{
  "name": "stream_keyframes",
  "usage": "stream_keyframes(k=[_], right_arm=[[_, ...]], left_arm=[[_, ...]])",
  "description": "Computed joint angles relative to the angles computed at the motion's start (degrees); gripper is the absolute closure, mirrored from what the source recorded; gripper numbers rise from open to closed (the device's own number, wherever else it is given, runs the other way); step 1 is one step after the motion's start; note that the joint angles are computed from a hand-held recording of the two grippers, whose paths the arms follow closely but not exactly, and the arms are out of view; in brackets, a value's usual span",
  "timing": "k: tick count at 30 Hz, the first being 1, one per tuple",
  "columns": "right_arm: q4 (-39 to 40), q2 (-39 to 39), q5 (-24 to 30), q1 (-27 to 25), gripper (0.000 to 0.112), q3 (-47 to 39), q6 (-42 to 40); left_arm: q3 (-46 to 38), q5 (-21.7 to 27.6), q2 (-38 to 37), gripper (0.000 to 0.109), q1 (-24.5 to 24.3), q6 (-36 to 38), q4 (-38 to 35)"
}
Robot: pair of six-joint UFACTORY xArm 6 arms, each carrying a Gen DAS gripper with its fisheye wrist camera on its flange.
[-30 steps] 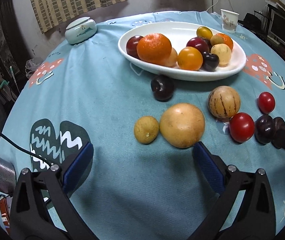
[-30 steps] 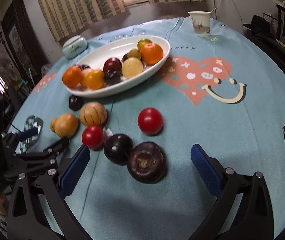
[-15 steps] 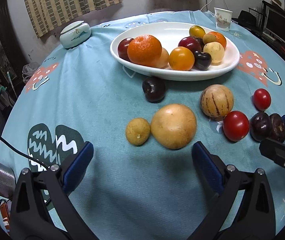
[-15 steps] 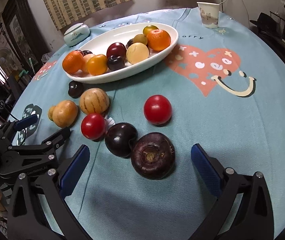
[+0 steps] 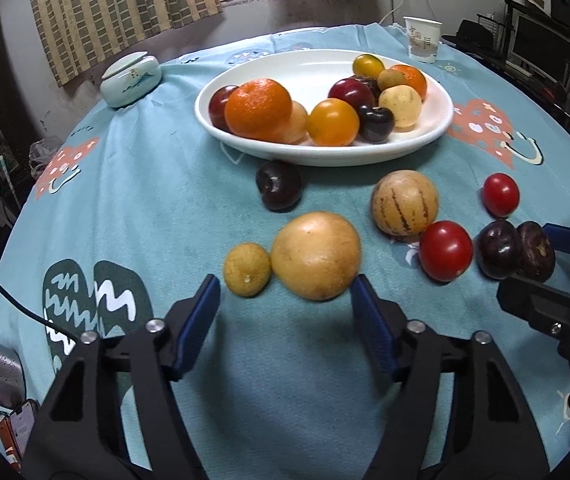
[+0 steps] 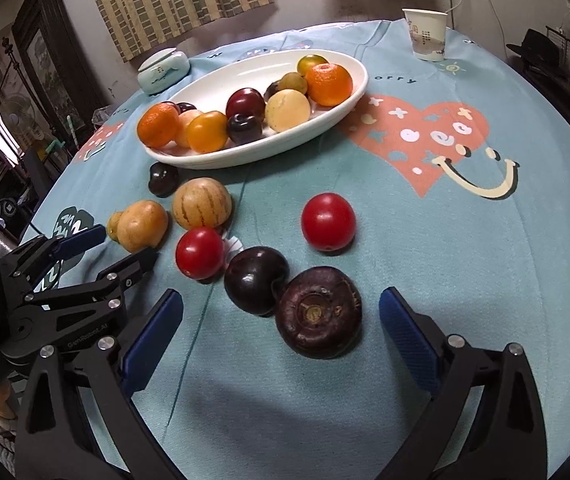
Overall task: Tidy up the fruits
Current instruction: 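Close the left tool on a large pale pear while the right tool grasps a dark plum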
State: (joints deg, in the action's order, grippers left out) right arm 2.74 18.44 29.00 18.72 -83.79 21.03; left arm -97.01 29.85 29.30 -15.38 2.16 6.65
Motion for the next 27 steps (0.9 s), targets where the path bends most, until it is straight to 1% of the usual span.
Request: stream_keyframes(k=[3, 4, 5, 6, 7, 8, 9, 10, 12, 14, 15, 16, 18, 19, 21, 22, 24, 25, 27], right_arm=[[2.14, 0.13, 0.50, 0.21, 0.017, -0.30, -2.87], [2.50, 0.14, 0.84, 0.29, 0.017, -0.42, -3.98], [2.89, 0.15, 1.15, 0.37, 0.020, -0.56, -4.99], [2.80, 0.11, 1.69, 0.39, 0.021, -0.67, -5.86], [2.67, -0.07, 1.98, 0.30, 0.025, -0.54, -6.69], [3.59, -0.25, 1.95, 0.16, 0.026, -0.26, -8.13], [5.59, -0.32, 1.92, -0.12, 0.026, -0.14, -10.36], [8.15, -0.35, 1.92, -0.44, 0.026, -0.07, -12.99], [9.61, -0.26, 2.31, -0.68, 0.026, -0.26, -15.27], [9.20, -0.30, 2.26, -0.64, 0.026, -0.21, -15.02], [8.98, -0.46, 1.99, -0.74, 0.028, -0.01, -14.73], [8.25, -1.23, 0.57, -0.78, 0.037, 1.19, -13.57], [10.90, -2.70, -2.29, -0.88, 0.040, 3.49, -15.14], [11.09, -2.99, -2.58, -0.83, 0.043, 3.94, -15.08], [12.27, -3.04, -1.91, -0.80, 0.044, 3.88, -16.19], [12.64, -2.96, -1.48, -0.77, 0.046, 3.69, -16.56], [13.26, -2.46, 0.19, -0.89, 0.047, 2.83, -17.08], [15.12, -2.58, 0.21, -1.06, 0.048, 3.01, -18.42], [18.08, -3.01, 0.13, -1.47, 0.055, 3.66, -20.64]], left_arm=[[0.05, -0.10, -0.05, 0.044, 0.11, 0.48, -0.93], [0.14, -0.18, -0.13, 0.047, 0.13, 0.49, -1.11], [0.33, -0.39, -0.26, 0.053, 0.15, 0.38, -1.10], [0.61, -0.74, -0.42, 0.056, 0.16, 0.15, -0.95], [0.67, -0.78, -0.46, 0.063, 0.15, 0.36, -1.24], [0.22, -0.12, -0.21, 0.073, 0.14, 1.56, -2.61], [-0.31, 0.77, 0.07, 0.077, 0.11, 4.37, -5.79], [-0.06, 0.60, -0.09, 0.080, 0.07, 5.33, -6.56], [0.03, 0.53, -0.14, 0.080, 0.01, 5.11, -6.09], [0.08, 0.54, -0.19, 0.080, -0.12, 4.95, -6.22], [0.20, 0.47, -0.26, 0.080, -0.20, 4.75, -6.03], [0.29, 0.40, -0.34, 0.080, -0.25, 4.63, -5.95], [0.53, 0.39, -0.57, 0.081, -0.14, 5.68, -7.34], [0.64, 0.51, -0.73, 0.081, -0.08, 6.98, -8.96], [0.88, 0.81, -1.02, 0.081, 0.00, 9.02, -11.21], [0.64, 1.13, -0.86, 0.081, 0.01, 8.98, -11.18], [0.11, 1.88, -0.55, 0.081, 0.11, 9.11, -11.75], [0.08, 1.94, -0.52, 0.081, 0.13, 9.14, -11.86], [0.00, 2.00, -0.47, 0.080, 0.10, 8.89, -11.38]])
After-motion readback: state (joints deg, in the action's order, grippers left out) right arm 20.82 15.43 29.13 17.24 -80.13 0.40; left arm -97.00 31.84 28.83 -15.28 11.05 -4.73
